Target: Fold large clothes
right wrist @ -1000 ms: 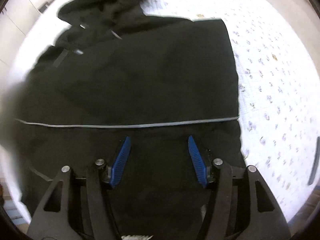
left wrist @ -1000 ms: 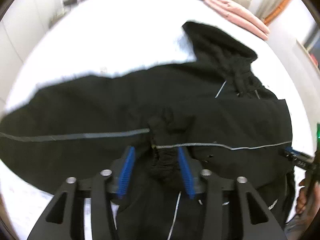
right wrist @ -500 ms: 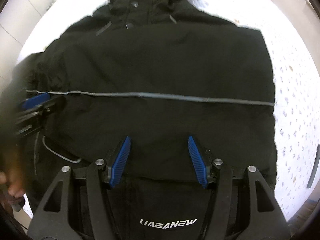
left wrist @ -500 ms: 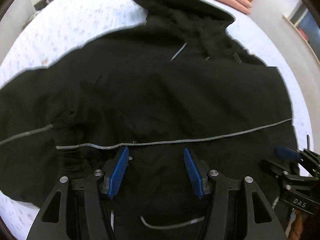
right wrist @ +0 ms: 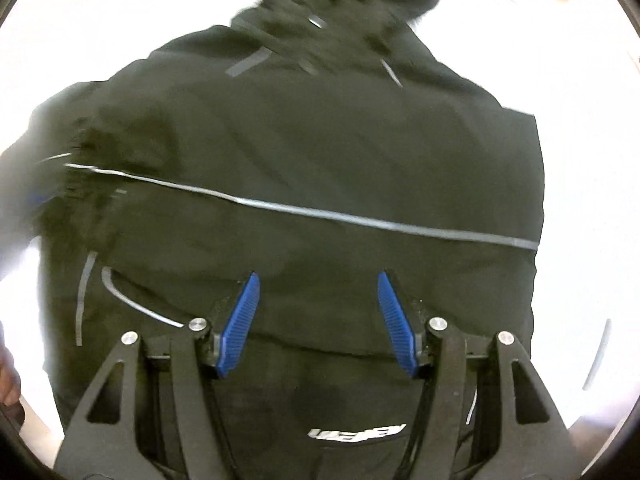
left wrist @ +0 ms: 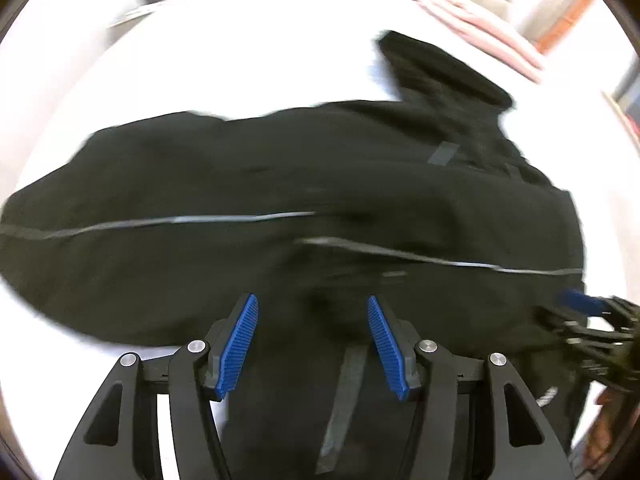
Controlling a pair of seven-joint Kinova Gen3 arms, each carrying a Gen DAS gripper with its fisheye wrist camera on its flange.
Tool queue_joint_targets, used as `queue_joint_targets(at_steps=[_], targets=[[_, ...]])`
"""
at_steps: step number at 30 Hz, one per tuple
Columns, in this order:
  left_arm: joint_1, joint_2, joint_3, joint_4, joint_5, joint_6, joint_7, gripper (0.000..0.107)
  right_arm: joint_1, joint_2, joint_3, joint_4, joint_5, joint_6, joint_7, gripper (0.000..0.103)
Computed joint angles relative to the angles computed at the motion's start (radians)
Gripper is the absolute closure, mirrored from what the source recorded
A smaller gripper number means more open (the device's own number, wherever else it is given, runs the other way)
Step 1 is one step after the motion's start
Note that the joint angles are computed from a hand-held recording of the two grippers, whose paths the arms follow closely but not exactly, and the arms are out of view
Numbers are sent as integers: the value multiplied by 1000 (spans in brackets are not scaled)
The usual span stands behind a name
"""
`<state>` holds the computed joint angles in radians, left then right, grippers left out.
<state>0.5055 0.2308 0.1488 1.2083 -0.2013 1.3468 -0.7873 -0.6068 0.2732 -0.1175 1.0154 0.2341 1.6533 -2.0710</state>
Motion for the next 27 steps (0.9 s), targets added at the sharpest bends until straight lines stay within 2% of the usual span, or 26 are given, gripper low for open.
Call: queue_joint_targets(at_steps=[4, 9, 12, 15, 18, 22, 25, 27], targets=[[-76, -102, -41, 119, 6, 25, 68, 48, -68, 55, -5, -102, 56, 29, 21, 43], [-186, -192, -49, 249, -5, 32, 111, 48, -121, 108, 13, -181, 79, 50, 48, 43], [-271, -247, -74, 332, 38, 12, 105, 48, -123, 138, 19, -227, 38, 59, 56, 43], [-358, -292, -106, 401, 106, -40, 82, 48, -126, 143, 22, -229, -15, 72, 24, 43], [-458, -372, -162, 488, 176, -121, 69, 48, -136, 136, 26, -202, -17, 79, 13, 43], [-574, -448, -214, 562, 205, -202, 74, 47, -133, 134, 26, -169, -17, 94, 8, 42], [-651, -457, -260, 589, 228, -258, 49, 41, -126, 132, 24, -147, -20, 100, 8, 42], [-687, -444, -303, 599, 277, -288, -15, 40, -125, 126, 21, -132, -19, 98, 3, 42]])
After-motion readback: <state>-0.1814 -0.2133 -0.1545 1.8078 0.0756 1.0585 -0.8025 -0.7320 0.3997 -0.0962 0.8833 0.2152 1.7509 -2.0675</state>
